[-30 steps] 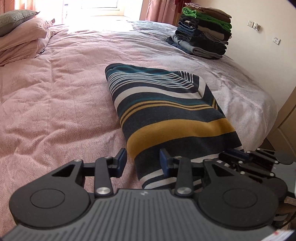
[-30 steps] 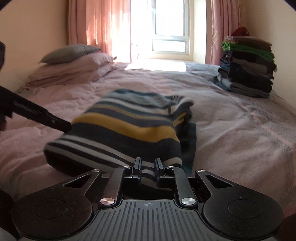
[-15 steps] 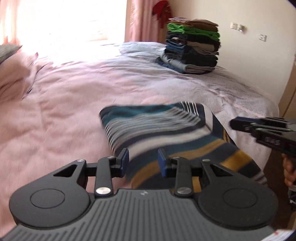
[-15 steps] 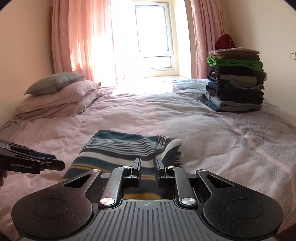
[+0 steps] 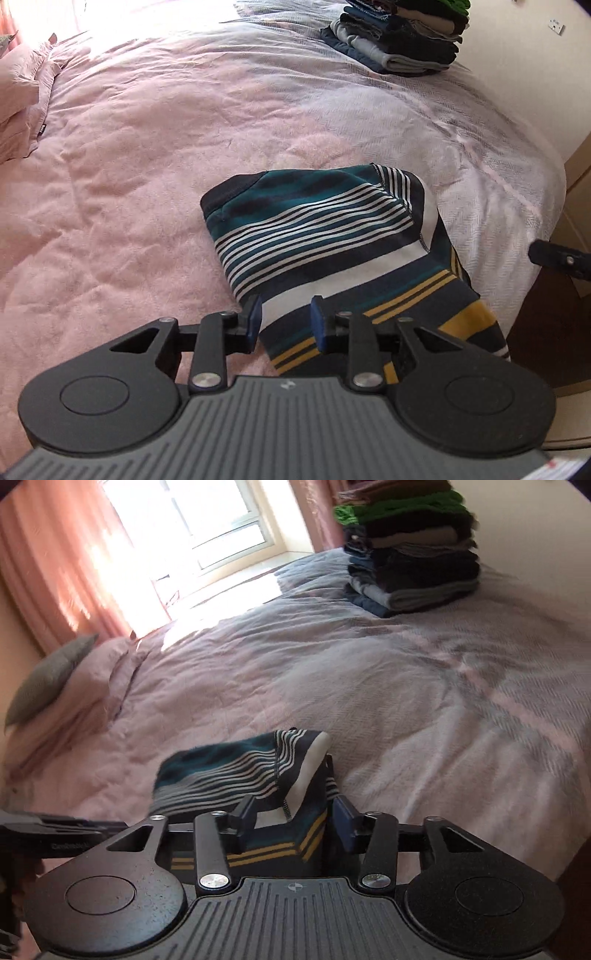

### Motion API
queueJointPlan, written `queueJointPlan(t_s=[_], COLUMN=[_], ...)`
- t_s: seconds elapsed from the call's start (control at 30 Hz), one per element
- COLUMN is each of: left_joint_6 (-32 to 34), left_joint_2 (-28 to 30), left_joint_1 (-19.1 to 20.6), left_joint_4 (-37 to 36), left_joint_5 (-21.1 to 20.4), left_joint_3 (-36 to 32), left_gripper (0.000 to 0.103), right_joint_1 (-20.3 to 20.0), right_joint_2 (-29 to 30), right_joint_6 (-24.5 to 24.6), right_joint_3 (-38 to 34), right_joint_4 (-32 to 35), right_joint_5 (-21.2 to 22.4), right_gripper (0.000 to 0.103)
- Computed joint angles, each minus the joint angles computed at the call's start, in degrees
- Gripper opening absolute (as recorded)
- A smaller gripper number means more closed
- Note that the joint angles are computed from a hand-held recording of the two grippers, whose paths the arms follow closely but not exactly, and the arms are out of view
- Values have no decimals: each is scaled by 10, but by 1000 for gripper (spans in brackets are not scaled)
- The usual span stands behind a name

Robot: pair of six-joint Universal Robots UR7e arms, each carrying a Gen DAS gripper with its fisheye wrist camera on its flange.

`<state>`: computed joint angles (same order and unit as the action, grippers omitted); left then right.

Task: Fold large clothes
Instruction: 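Grasp the folded sweater bundle with both grippers, then lift the bundle with both grippers and carry it to the clothes stack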

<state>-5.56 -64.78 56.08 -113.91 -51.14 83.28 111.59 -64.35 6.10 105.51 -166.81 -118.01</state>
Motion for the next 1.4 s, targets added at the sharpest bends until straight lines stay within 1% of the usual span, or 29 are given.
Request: queueJointPlan(t_s=[0.07,0.2,0.27,0.37,0.4,0.43,0.5,0.53,0.57,0.6,0.63,0.67,0.73,0.77,0.8,0.83,0.87,0.9,0.93,1.03,1.07,1.17,1.2,1.23,1.27,1.3,1.33,1.37,1.4], left_joint_6=[-6,22,52,86,93,103,134,153,164,172,178,179,189,198,207,212,214,212,209,211,216,253,271,290,308,330,348,357,359], left_joint_2=[-3,-1,9,32,38,46,51,50,50,53,58,63,79,83,89,95,100,108,114,132,140,168,179,192,206,225,247,275,308], left_joint_1=[-5,1,9,21,25,28,34,37,42,49,56,62,72,75,79,83,86,89,90,95,96,98,98,98,99,101,104,108,113], left_joint_4=[45,115,152,218,236,254,258,244,232,223,216,211,207,198,193,192,192,193,196,196,197,195,193,192,196,202,219,247,288], left_joint_5=[-8,-19,-35,-74,-84,-94,-104,-107,-111,-119,-127,-129,-127,-131,-137,-141,-144,-144,-143,-156,-161,-172,-176,-180,-185,-193,-200,-207,-221], left_joint_3=[-24,-64,-93,-146,-160,-174,-180,-175,-172,-173,-175,-178,-192,-195,-201,-209,-217,-228,-237,-269,-283,-329,-345,-363,-383,-407,-438,-477,-531], left_gripper=[24,24,24,24,24,24,24,24,24,24,24,24,24,24,24,24,24,24,24,24,24,24,25,30,32,39,49,53,57], right_joint_1=[10,25,41,77,87,94,104,105,102,98,90,82,70,62,57,55,58,58,58,57,60,71,71,67,62,54,37,25,14], right_joint_2=[-39,-88,-97,-93,-84,-73,-41,-15,11,32,55,73,105,125,138,152,170,177,174,141,128,102,94,87,80,68,50,36,30], right_joint_6=[112,315,408,518,544,565,608,613,603,597,578,564,570,563,569,559,535,514,490,424,382,222,185,157,144,155,191,241,286], right_joint_3=[18,89,124,168,176,184,197,203,207,207,210,208,207,208,208,205,194,187,181,168,159,116,107,101,100,106,123,136,157], right_joint_4=[42,31,-1,-77,-105,-140,-209,-261,-314,-343,-386,-407,-426,-466,-483,-514,-550,-563,-554,-489,-469,-429,-424,-419,-406,-374,-339,-301,-287], right_joint_5=[6,-12,-38,-84,-94,-99,-117,-128,-135,-145,-150,-155,-175,-172,-171,-170,-175,-177,-176,-176,-180,-195,-199,-203,-207,-207,-194,-187,-181], right_gripper=[45,45,45,45,46,50,56,57,57,57,57,57,57,57,57,51,46,27,15,12,11,11,11,11,11,11,13,14,16])
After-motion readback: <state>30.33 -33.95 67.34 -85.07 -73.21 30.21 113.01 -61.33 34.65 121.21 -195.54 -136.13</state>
